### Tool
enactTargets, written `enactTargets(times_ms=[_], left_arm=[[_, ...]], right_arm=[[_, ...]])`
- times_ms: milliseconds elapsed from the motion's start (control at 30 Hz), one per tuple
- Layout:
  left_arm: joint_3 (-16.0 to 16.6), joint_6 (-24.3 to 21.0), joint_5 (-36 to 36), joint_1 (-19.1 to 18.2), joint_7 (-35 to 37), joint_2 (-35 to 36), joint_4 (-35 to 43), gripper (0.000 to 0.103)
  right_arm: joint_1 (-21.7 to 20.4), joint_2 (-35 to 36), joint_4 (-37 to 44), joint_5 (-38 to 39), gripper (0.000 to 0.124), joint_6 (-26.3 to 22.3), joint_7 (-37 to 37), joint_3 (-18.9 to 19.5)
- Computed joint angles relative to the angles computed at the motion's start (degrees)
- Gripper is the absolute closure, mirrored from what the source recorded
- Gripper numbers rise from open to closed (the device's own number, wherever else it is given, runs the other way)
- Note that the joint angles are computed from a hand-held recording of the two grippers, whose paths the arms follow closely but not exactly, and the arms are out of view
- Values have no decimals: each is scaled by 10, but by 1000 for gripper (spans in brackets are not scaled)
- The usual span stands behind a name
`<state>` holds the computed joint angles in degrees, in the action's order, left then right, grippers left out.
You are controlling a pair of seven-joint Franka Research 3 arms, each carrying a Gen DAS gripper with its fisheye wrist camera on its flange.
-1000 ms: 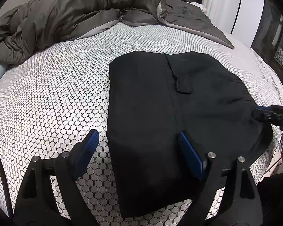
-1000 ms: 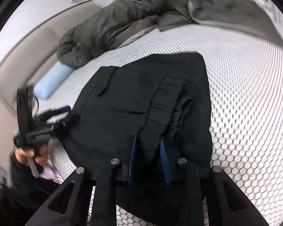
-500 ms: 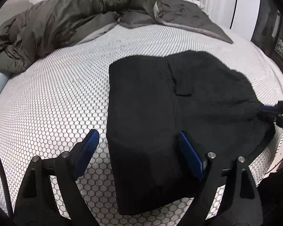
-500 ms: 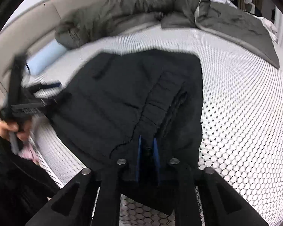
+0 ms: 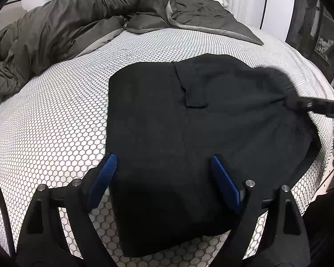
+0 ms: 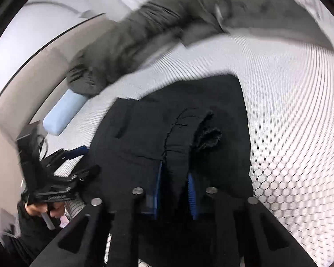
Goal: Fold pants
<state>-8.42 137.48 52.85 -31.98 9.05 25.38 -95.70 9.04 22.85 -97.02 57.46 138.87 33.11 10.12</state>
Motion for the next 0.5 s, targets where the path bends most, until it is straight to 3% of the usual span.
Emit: enactTargets(times_ms=[33,100,133,200,300,367,400,500], left_arm=[[0,-1,0,0,1,0,-1,17],[-1,0,-2,1,7,1,-2,17],[-1,-7,-3,0,12,1,1,17],[3,-32,10,-11,1,-4,5,17],[6,4,64,-16,-28,-20,-9,17],[-6,40,54,-2,7,-7,1,17],[-10,54,40,4,27,5,11,22],[-10,67,-7,8,78,46,48,30]], right_arm=[[3,-7,-9,1,105,16,-9,1],[41,-11,-32,-70,101,93,22,-28],[45,2,-25,-106,101,90,56,-34],[15,7,-14,-79,101,65,65,-14],[-5,-42,-64,9,101,141,-55,22],[-22,-72,-88,110,101,142,-162,47],[-16,-76,-91,129,101,132,-186,45],[27,-63,-85,56,101,94,-155,26]])
